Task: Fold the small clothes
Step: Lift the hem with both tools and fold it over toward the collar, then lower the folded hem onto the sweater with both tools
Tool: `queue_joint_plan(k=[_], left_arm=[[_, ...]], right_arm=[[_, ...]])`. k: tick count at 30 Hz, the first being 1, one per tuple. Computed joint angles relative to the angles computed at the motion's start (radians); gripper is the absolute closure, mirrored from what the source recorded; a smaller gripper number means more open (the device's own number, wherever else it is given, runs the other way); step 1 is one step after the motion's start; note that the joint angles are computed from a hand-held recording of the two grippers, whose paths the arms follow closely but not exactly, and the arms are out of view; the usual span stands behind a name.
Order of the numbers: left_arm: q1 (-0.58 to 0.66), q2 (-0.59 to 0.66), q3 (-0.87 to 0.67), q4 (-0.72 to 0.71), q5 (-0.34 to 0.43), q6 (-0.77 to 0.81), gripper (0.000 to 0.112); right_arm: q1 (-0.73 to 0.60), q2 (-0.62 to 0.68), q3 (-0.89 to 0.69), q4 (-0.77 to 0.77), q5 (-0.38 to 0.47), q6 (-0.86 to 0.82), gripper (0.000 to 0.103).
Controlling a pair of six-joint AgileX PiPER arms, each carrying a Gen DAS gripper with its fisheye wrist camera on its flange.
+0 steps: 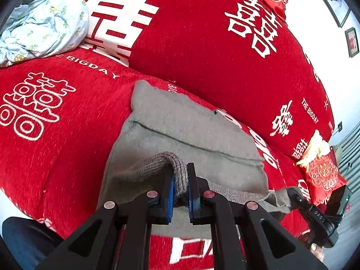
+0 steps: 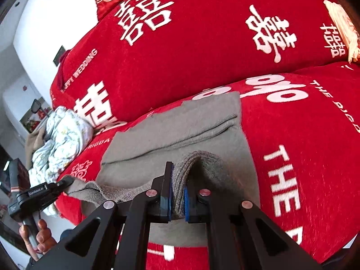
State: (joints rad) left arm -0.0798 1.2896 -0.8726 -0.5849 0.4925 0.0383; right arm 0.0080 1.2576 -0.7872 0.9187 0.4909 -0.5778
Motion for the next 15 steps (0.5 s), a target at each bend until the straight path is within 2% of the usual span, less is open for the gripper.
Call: queue_joint_plan(k=[6,15], left_arm=[[0.032,0.082,-0.074,-0.055,0.014,0.05,0.102],[0.063,0.181,-0.196,-0.048,0.05,0.043,0.102]], right_arm=[[0.059,0.087,-0.106,-0.169,-0.06,0.18,0.095],[0.095,0.206,-0.253,-0.303,-0.055,0.317,0.095]])
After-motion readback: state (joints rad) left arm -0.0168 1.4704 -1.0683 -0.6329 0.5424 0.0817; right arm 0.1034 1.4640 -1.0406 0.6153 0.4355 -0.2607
